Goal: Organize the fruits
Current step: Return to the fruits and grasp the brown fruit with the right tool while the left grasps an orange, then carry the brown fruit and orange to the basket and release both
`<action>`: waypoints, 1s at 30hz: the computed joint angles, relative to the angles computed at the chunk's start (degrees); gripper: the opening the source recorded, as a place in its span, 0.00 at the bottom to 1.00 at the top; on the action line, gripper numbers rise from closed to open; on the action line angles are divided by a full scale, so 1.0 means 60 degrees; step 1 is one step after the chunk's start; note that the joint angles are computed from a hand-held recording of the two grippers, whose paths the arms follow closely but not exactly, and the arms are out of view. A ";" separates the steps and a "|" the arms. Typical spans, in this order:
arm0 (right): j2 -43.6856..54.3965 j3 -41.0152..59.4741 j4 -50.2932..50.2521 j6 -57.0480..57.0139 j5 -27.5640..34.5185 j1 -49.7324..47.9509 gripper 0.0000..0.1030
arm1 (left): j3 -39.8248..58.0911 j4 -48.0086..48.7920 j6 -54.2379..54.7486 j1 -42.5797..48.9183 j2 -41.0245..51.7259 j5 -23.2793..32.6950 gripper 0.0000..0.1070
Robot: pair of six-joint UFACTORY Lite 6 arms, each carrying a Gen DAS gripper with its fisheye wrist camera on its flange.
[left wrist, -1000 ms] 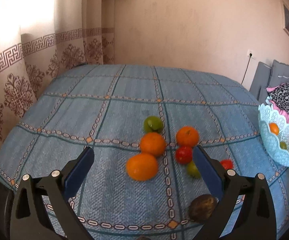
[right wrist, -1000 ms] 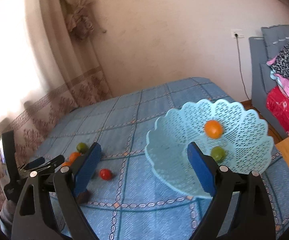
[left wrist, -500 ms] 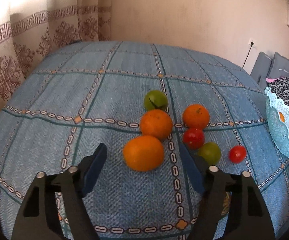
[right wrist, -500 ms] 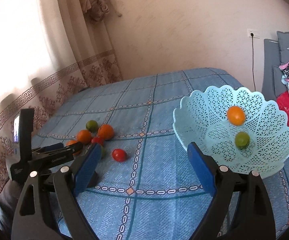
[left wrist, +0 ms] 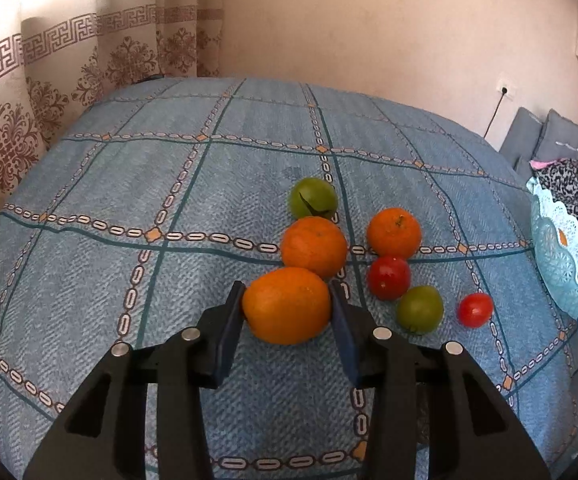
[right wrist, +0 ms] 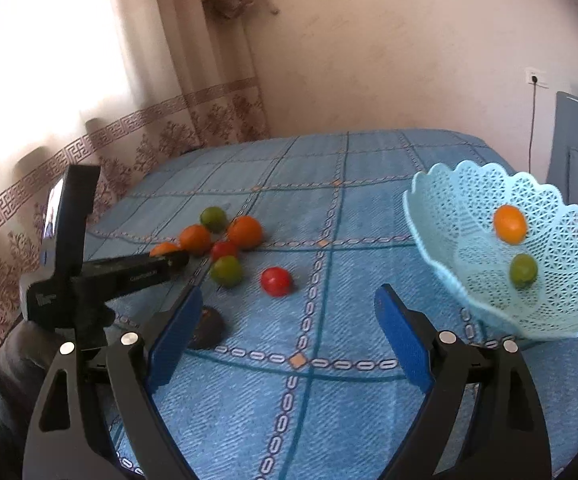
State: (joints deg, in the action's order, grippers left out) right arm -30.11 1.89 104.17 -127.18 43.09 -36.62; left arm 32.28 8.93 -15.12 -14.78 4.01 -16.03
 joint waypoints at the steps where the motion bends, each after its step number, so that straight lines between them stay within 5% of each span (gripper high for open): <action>1: 0.0020 -0.0028 0.0077 -0.0016 -0.0066 0.0147 0.87 | -0.0081 0.0024 -0.0069 0.0027 -0.0127 -0.0001 0.39; 7: 0.0564 0.0090 0.0564 0.0131 -0.0530 0.1638 0.87 | -0.0531 0.0149 -0.0347 0.0294 -0.0991 -0.0008 0.39; 12: 0.0965 0.0384 0.2665 -0.0786 -0.1950 0.4330 0.85 | -0.0867 0.0564 -0.0708 0.0610 -0.1611 -0.0010 0.39; 17: 0.2011 0.1016 0.4873 -0.2292 -0.2790 0.6114 0.69 | -0.0916 0.2086 -0.1986 0.1280 -0.1722 -0.0165 0.39; 30: 0.4134 0.2205 0.6460 -0.3454 -0.2981 0.6925 0.43 | -0.0870 0.3158 -0.2937 0.1533 -0.1499 -0.0367 0.39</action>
